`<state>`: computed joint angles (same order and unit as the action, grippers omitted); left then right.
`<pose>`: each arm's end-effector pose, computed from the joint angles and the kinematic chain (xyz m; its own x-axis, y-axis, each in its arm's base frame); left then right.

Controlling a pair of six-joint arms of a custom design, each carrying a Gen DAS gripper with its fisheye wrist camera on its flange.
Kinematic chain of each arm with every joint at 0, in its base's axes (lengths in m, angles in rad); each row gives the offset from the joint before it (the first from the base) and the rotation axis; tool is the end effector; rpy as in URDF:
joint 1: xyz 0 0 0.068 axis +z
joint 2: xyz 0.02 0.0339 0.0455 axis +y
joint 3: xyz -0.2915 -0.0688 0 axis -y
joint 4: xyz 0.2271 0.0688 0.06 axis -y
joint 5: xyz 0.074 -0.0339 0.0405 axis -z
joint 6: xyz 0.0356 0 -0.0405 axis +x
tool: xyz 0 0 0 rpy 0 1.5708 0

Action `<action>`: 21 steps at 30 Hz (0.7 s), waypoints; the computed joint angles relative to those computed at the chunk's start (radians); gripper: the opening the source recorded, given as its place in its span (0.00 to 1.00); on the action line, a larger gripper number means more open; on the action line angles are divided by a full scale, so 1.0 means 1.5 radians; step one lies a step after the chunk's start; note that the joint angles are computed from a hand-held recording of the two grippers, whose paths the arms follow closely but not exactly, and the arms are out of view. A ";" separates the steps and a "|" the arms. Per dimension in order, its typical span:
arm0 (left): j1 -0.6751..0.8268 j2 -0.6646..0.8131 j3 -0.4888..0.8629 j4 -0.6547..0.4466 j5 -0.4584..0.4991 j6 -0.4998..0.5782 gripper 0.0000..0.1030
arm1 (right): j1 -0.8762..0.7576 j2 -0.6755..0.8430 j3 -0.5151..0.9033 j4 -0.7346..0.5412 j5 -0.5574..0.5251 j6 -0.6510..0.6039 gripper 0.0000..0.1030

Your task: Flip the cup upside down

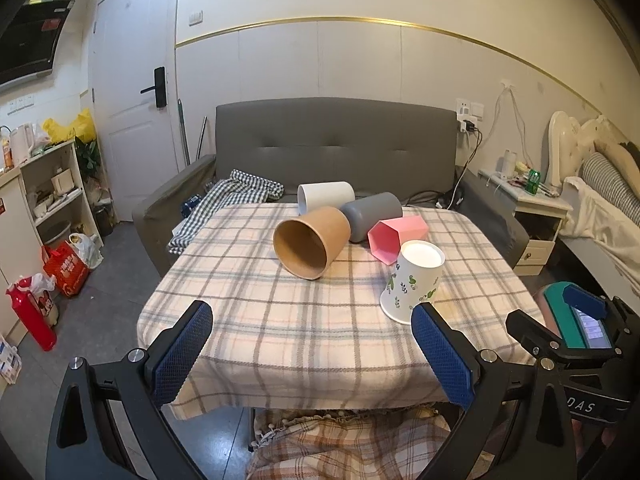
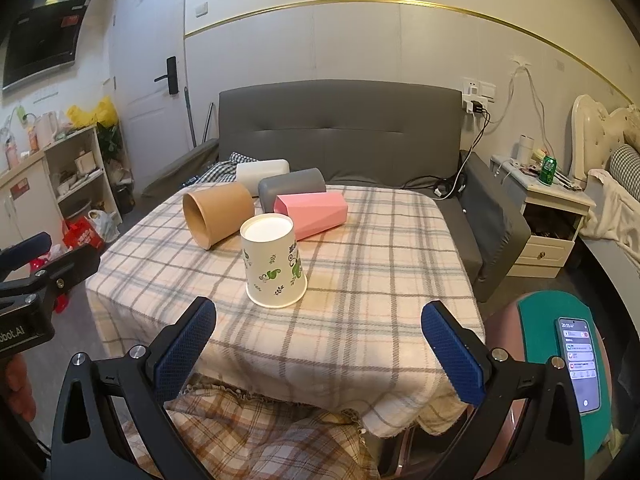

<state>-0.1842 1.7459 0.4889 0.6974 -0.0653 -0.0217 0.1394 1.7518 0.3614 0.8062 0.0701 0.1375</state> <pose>0.2863 -0.0510 0.1449 -0.5245 0.0757 -0.8480 0.1171 0.9930 0.0162 0.2614 0.0342 0.1272 -0.5521 0.0606 -0.8316 -0.0051 0.9971 0.0761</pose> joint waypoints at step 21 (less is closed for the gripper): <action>-0.006 0.010 -0.003 0.010 -0.004 0.019 1.00 | 0.002 -0.010 -0.005 -0.001 0.003 0.002 1.00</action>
